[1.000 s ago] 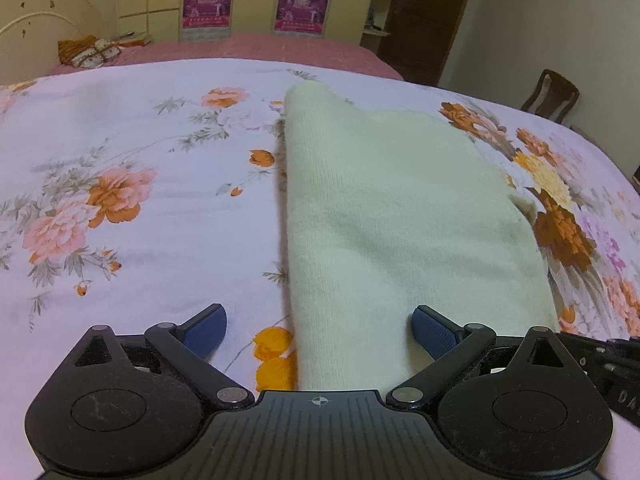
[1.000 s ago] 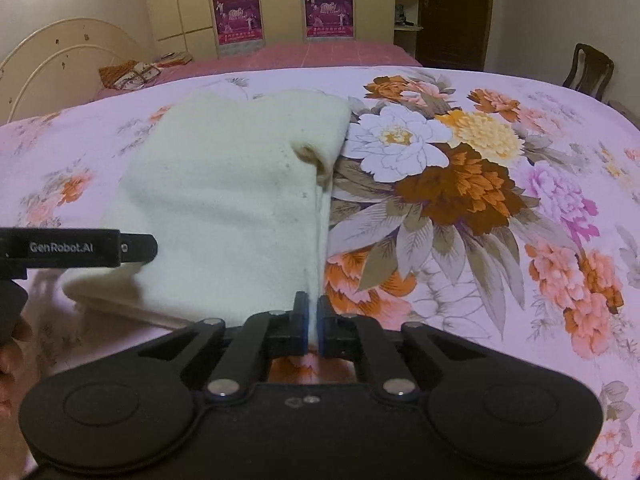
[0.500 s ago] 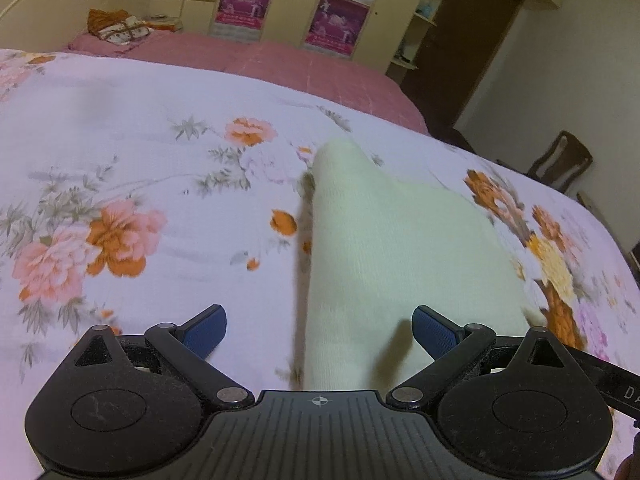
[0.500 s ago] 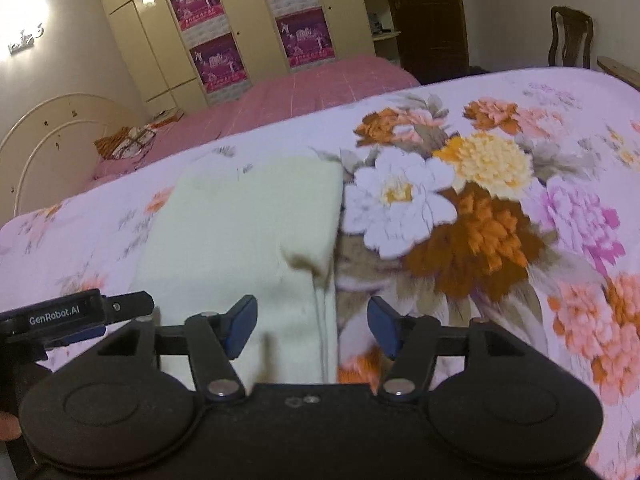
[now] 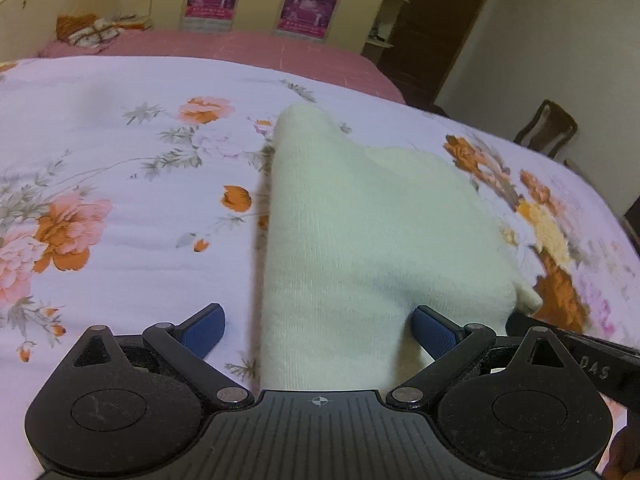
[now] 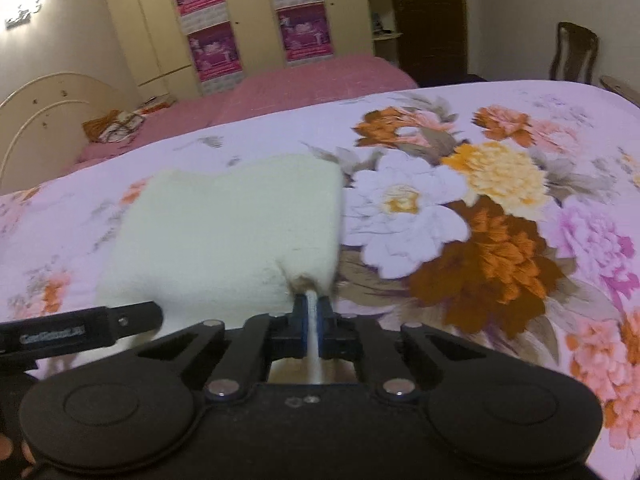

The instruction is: Fold small clothes

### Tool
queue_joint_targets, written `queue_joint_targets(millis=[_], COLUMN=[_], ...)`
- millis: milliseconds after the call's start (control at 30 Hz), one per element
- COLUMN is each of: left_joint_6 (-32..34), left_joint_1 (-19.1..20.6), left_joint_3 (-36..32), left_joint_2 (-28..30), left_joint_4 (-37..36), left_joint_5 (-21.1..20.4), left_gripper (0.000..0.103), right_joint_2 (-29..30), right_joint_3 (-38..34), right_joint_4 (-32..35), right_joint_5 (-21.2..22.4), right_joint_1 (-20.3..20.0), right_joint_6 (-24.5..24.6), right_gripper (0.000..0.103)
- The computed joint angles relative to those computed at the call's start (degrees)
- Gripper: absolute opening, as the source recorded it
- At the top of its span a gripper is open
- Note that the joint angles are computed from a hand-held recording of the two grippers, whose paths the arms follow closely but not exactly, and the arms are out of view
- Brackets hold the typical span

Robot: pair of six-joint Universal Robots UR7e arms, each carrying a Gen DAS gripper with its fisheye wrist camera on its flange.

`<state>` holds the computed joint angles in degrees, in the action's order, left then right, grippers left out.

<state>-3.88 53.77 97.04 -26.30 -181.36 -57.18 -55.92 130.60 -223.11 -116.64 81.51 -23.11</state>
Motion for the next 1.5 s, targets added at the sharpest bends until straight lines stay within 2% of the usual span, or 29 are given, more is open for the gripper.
queue_joint_targets(millis=[100,200,233,267,333,400,533,733,833,900,933,967,1000,1067,1100,1133,1233,1267,1333,1433,1500], left_joint_6=[1.96,-0.91,-1.47,-1.72,-1.96,-1.70,-2.67,-3.62,-3.75,-2.85,-2.54,-2.46,-3.00,-5.28,-5.18,-4.72,-5.31,-6.23,-5.33,-4.74,-3.51], left_joint_1=[-0.26,0.07,0.10,0.05,-0.04,0.04,0.85,2.58,3.14,3.18,3.19,3.28,3.50,3.29,3.26,3.29,4.19,4.02,3.16,2.63,2.38], left_joint_3=[-0.14,-0.01,0.29,0.71,0.86,0.39,-1.22,-3.08,-3.91,-4.50,-4.74,-5.04,-5.28,-5.06,-4.89,-4.83,-5.69,-5.76,-4.88,-3.13,-1.80], left_joint_2=[0.29,-1.27,-1.79,-2.31,-2.72,-2.83,-2.12,-1.12,-0.54,-0.02,0.11,0.17,-0.05,-0.71,-0.76,-0.65,0.19,0.09,-0.38,-2.20,-3.86], left_joint_4=[0.05,1.53,1.06,0.32,-0.69,-0.05,1.30,2.32,2.64,2.70,2.82,3.10,3.78,4.21,3.71,3.32,3.45,3.79,2.44,1.10,0.30], left_joint_5=[0.55,-0.99,-1.22,-1.07,-0.84,-0.78,-0.89,-4.13,-5.60,-6.11,-6.46,-7.42,-9.04,-9.63,-9.95,-10.12,-11.15,-10.95,-10.11,-11.38,-11.65], left_gripper=[0.099,0.099,0.099,0.099,0.099,0.099,0.099,0.099,0.099,0.091,0.088,0.076,0.063,0.054,0.053,0.053,0.053,0.049,0.042,0.041,0.041], right_joint_2=[2.27,-1.22,-2.52,-3.42,-5.09,-5.59,-5.96,-5.62,-4.71,-4.40,-4.37,-4.44,-4.60,-5.00,-5.38,-5.54,-4.84,-4.37,-4.16,-4.58,-5.29], right_joint_3=[-1.01,0.32,0.99,1.67,3.30,4.10,2.35,-1.62,-3.38,-4.42,-4.54,-4.59,-4.68,-4.66,-4.40,-4.15,-4.51,-4.74,-4.91,-3.44,-2.82], right_joint_4=[-1.48,2.61,3.57,3.45,2.23,-0.41,1.76,10.55,12.76,14.98,15.49,16.03,16.93,17.94,18.17,17.72,17.06,16.58,16.25,12.84,12.79], right_joint_5=[-2.52,0.20,1.31,2.44,5.32,6.83,7.55,10.60,11.47,12.49,14.16,15.99,18.20,19.00,19.41,19.51,20.13,19.81,17.80,17.63,17.94], right_joint_1=[1.01,0.34,0.05,-0.22,-0.88,-1.24,-1.77,-3.53,-4.54,-5.25,-5.87,-6.50,-7.23,-7.27,-7.17,-7.09,-7.87,-7.69,-6.43,-4.60,-3.50], right_joint_6=[-3.25,1.43,2.56,2.97,3.51,3.78,4.48,8.34,10.04,10.96,11.25,11.73,12.46,13.52,13.32,12.61,13.08,12.96,13.26,12.15,12.34], right_gripper=[0.005,0.015,0.028,0.033,0.067,0.078,0.078,0.078,0.077,0.075,0.069,0.063,0.050,0.042,0.035,0.032,0.033,0.033,0.030,0.027,0.027])
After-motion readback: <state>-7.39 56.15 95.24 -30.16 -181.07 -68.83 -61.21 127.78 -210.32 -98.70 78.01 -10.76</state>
